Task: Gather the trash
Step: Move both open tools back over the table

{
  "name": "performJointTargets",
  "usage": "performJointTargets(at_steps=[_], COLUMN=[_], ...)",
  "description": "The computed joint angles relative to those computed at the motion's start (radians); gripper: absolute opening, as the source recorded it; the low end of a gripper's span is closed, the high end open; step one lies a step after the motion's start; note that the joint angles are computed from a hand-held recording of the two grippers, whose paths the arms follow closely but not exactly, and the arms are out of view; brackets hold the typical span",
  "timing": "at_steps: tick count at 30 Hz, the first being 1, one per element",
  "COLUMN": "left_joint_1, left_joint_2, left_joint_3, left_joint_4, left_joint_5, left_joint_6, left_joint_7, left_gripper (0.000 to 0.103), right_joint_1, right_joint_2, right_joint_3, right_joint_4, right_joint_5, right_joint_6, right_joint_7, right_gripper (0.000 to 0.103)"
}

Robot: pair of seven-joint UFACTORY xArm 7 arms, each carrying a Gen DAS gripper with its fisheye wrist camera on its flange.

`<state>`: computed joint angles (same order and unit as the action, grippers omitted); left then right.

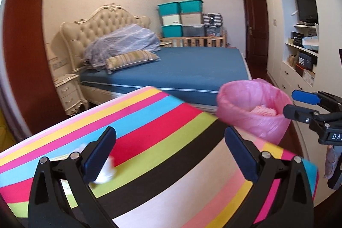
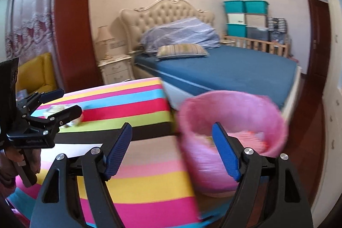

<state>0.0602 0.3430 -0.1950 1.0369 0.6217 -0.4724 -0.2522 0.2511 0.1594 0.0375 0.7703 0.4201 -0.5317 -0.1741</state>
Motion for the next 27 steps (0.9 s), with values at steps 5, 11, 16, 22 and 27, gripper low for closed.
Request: performJointTargets(at_steps=[5, 11, 16, 22, 27], left_joint_1=[0.037, 0.091, 0.119, 0.163, 0.292], left_joint_2=[-0.049, -0.048, -0.017, 0.018, 0.031], left_joint_3=[0.076, 0.141, 0.171, 0.164, 0.080], left_joint_4=[-0.081, -0.108, -0.082, -0.048, -0.001], left_joint_5=[-0.031, -0.087, -0.176, -0.228, -0.085], left_joint_6=[-0.054, -0.049, -0.046, -0.047, 0.007], left_joint_7=[0.031, 0.069, 0.123, 0.122, -0.032], left_gripper=[0.098, 0.098, 0.098, 0.098, 0.098], right_joint_1=[0.117, 0.332, 0.477, 0.567, 0.547], right_joint_2=[0.083, 0.215, 0.357, 0.525, 0.670], right_joint_3=[-0.004, -0.128, -0.285, -0.422, -0.455], right_joint_4=[0.125, 0.333, 0.533, 0.764, 1.009], right_joint_5=[0.122, 0.214, 0.184, 0.072, -0.020], right_joint_6=[0.058, 0.187, 0.350, 0.551, 0.710], right_joint_7=[-0.080, -0.189, -0.152, -0.046, 0.060], right_gripper=[0.074, 0.074, 0.074, 0.074, 0.073])
